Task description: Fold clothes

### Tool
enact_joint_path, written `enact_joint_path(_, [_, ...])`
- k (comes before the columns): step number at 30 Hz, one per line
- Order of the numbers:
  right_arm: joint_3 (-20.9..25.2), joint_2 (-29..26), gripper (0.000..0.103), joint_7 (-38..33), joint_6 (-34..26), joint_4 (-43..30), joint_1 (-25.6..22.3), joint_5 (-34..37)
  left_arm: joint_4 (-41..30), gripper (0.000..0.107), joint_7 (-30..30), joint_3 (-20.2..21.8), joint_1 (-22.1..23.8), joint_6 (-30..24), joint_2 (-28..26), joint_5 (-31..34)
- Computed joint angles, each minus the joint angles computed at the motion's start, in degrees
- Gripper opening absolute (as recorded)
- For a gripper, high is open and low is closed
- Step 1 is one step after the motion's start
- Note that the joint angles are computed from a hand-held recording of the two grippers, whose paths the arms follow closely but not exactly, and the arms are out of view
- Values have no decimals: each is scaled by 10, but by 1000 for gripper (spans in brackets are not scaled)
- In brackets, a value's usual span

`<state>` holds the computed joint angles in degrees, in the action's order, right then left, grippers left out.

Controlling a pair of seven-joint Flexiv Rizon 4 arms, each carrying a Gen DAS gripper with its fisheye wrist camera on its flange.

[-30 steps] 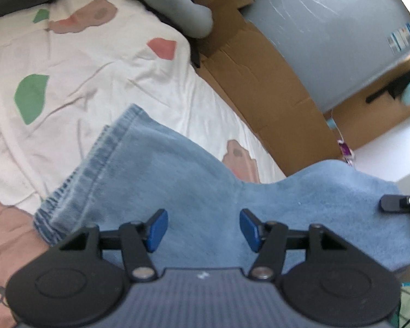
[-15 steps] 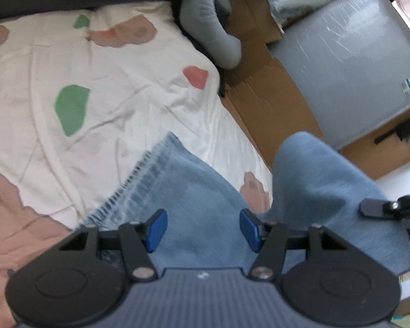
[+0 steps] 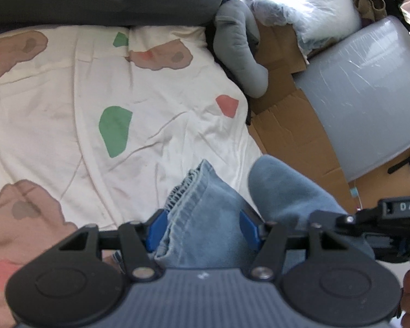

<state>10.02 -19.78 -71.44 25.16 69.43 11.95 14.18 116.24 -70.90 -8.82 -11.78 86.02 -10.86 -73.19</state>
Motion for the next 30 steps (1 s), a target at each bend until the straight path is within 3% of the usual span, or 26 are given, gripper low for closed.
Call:
enact_joint_path(15, [10, -19, 8, 8, 18, 48, 51, -55, 23, 61, -13, 16, 8, 3, 14, 21])
enact_joint_path(19, [16, -23, 31, 29, 6, 41, 43, -22, 26, 61, -7, 16, 15, 4, 18, 15])
enact_joint_path(22, [25, -19, 34, 22, -2, 35, 28, 20, 23, 61, 9, 15, 16, 4, 19, -4])
enact_joint_path(30, [10, 13, 36, -6, 8, 67, 16, 11, 9, 61, 63, 16, 10, -38, 17, -9])
